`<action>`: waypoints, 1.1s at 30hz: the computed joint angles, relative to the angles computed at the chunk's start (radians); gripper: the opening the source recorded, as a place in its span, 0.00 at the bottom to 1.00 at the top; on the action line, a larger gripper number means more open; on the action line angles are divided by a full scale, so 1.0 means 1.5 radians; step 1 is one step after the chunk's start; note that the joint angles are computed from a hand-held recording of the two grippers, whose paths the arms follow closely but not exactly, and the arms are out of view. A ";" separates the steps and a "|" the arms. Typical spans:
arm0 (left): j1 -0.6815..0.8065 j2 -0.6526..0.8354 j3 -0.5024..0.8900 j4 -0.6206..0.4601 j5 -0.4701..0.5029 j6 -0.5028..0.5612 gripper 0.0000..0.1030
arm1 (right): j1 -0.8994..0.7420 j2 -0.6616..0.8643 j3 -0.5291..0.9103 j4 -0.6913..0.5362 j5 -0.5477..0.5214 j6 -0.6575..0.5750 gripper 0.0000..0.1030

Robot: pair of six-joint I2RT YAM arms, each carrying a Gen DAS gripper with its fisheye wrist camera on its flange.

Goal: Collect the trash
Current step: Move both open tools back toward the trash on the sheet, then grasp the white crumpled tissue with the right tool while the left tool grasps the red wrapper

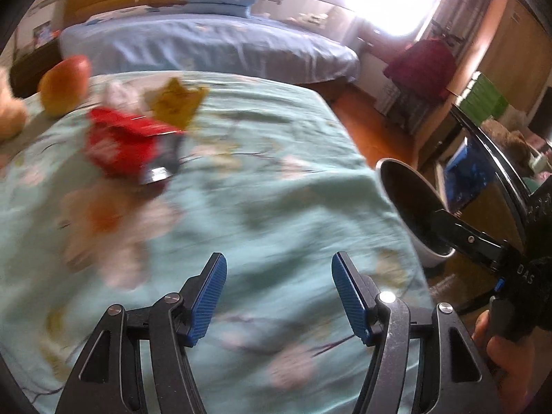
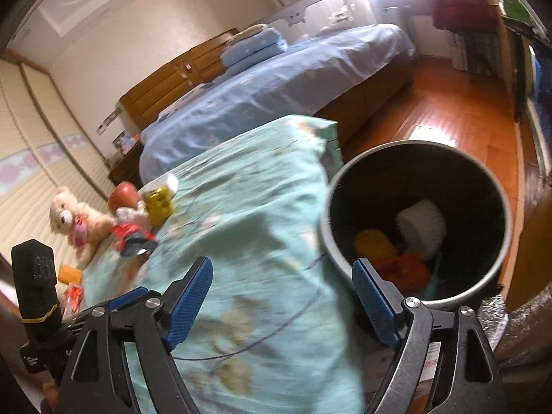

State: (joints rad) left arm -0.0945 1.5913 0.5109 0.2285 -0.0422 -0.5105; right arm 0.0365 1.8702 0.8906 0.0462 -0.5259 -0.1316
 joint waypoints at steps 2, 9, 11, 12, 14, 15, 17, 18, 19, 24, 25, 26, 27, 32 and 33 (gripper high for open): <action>0.024 -0.048 -0.042 -0.004 0.003 0.001 0.61 | 0.021 -0.006 -0.016 0.011 0.004 0.004 0.82; 0.133 -0.201 -0.137 -0.060 0.029 0.027 0.61 | 0.102 -0.006 -0.041 0.035 0.024 0.024 0.82; 0.160 -0.224 -0.149 -0.071 0.040 0.036 0.61 | 0.129 -0.003 -0.045 0.041 0.031 0.031 0.82; 0.176 -0.227 -0.150 -0.073 0.048 0.040 0.61 | 0.137 -0.003 -0.046 0.043 0.033 0.033 0.82; 0.215 -0.235 -0.151 -0.079 0.072 0.054 0.61 | 0.160 0.001 -0.046 0.050 0.041 0.037 0.82; 0.226 -0.242 -0.149 -0.088 0.078 0.058 0.61 | 0.171 0.004 -0.044 0.054 0.047 0.040 0.82; 0.234 -0.226 -0.139 -0.079 0.088 0.062 0.62 | 0.181 0.009 -0.040 0.058 0.052 0.045 0.82; 0.233 -0.227 -0.134 -0.082 0.089 0.062 0.62 | 0.186 0.013 -0.035 0.059 0.055 0.048 0.82; 0.229 -0.222 -0.128 -0.080 0.088 0.061 0.64 | 0.189 0.016 -0.031 0.061 0.060 0.052 0.82; 0.195 -0.123 -0.077 -0.016 0.069 0.054 0.67 | 0.182 0.034 -0.005 0.057 0.071 0.055 0.82; 0.191 -0.102 -0.064 -0.008 0.062 0.053 0.67 | 0.178 0.038 0.001 0.055 0.071 0.056 0.82; 0.188 -0.077 -0.048 -0.001 0.054 0.051 0.67 | 0.176 0.042 0.006 0.054 0.071 0.058 0.82; 0.187 -0.054 -0.035 0.006 0.048 0.047 0.67 | 0.173 0.047 0.012 0.052 0.071 0.060 0.82; 0.189 0.034 0.021 0.030 0.030 0.027 0.66 | 0.167 0.065 0.033 0.045 0.067 0.061 0.82; 0.188 0.046 0.029 0.033 0.024 0.024 0.66 | 0.167 0.070 0.038 0.043 0.067 0.061 0.82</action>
State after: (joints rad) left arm 0.1870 1.6603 0.5549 0.2775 -0.0057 -0.4742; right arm 0.2872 1.9750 0.9471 0.1106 -0.4260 -0.0400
